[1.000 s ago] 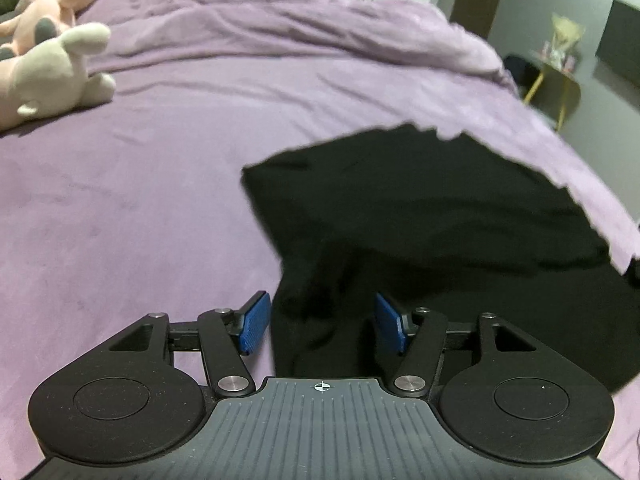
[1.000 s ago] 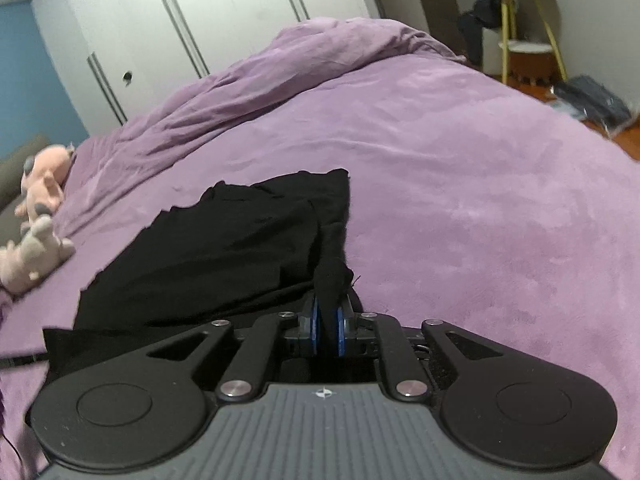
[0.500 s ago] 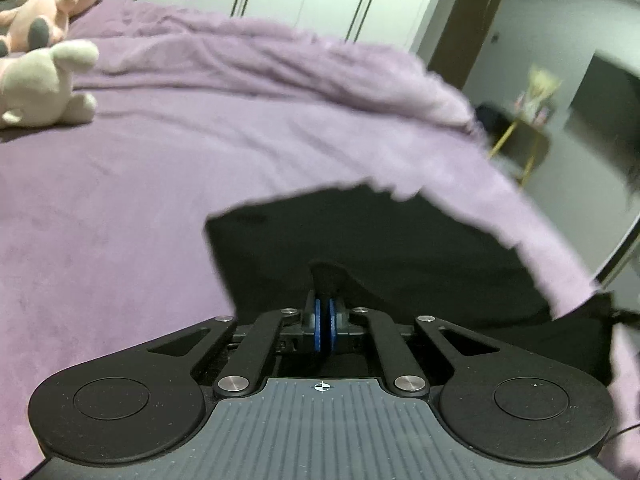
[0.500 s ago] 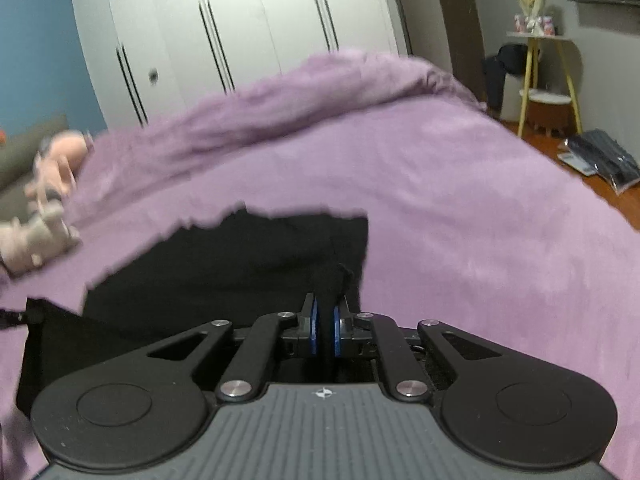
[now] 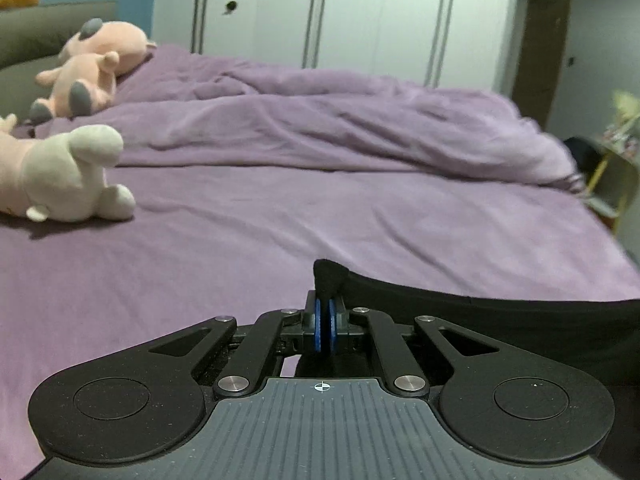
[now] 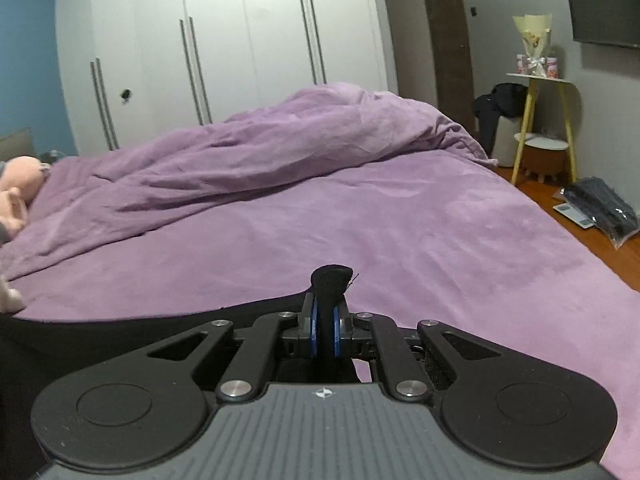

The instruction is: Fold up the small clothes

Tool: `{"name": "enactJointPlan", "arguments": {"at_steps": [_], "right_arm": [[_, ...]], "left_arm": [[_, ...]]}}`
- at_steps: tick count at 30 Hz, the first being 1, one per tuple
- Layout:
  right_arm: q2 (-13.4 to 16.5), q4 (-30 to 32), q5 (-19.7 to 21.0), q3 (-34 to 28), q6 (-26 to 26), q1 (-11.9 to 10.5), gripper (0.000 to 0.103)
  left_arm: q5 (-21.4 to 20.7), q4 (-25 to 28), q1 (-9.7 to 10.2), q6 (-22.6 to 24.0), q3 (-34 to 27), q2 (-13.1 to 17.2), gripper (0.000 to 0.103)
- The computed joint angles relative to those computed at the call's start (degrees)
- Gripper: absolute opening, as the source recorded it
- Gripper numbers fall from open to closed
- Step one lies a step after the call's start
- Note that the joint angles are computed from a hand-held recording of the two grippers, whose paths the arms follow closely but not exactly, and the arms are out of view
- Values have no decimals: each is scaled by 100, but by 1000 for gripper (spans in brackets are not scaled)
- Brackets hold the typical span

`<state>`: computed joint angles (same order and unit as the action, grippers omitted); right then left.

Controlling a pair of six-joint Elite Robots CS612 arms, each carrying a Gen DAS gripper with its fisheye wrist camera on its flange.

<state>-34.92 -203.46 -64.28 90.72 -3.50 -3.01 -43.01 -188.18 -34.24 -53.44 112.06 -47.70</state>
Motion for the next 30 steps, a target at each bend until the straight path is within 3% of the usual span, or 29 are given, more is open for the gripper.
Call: {"name": "enactJointPlan", "arguments": {"at_steps": [3,5,7,9,11,12,14,17,19,21,22,23,25,28,30], "right_arm": [[164,215,-205,-239,-82,122,9],[193,331,-565,-275,-181,192,19],[182,99,-765,-190,3,179,21],[111,-55,-187,-1,389,32,26],[-11,244,853,248,390,-114,40],[-70,452,1250,394,203,-146,43],[-203,1152,1686,667,-584,-103,45],[-264,1743,1652,890,-1621,90,45],[-177,1526,1610,906,-1690,154,45],[-3,874,1309,775,-1439,163,45],[79,671,980,648,-1176,162,41],[182,588,861,494,-872,99,23],[317,555,946,279,-364,-61,0],[417,174,410,189,-160,-148,0],[432,156,494,196,-112,-205,0]], "left_arm": [[-82,634,95,-334,-210,125,10],[-93,1120,108,-697,-262,134,26],[226,1256,-27,-1007,-129,112,33],[281,532,-204,-729,76,168,42],[14,-148,-335,-566,205,223,46],[-114,-475,-397,-504,230,289,50],[-445,-579,-447,-468,172,387,52],[-612,-132,-462,-712,-20,481,53],[-499,-107,-474,-971,-83,532,60],[-465,-4,-441,-1164,-117,536,60],[-422,86,-430,-1214,-121,525,60],[-392,174,-407,-1262,-127,519,60],[-397,110,-368,-1225,-106,551,60],[-270,25,-375,-1061,-127,630,62],[-213,106,-395,-986,-165,650,62]]}}
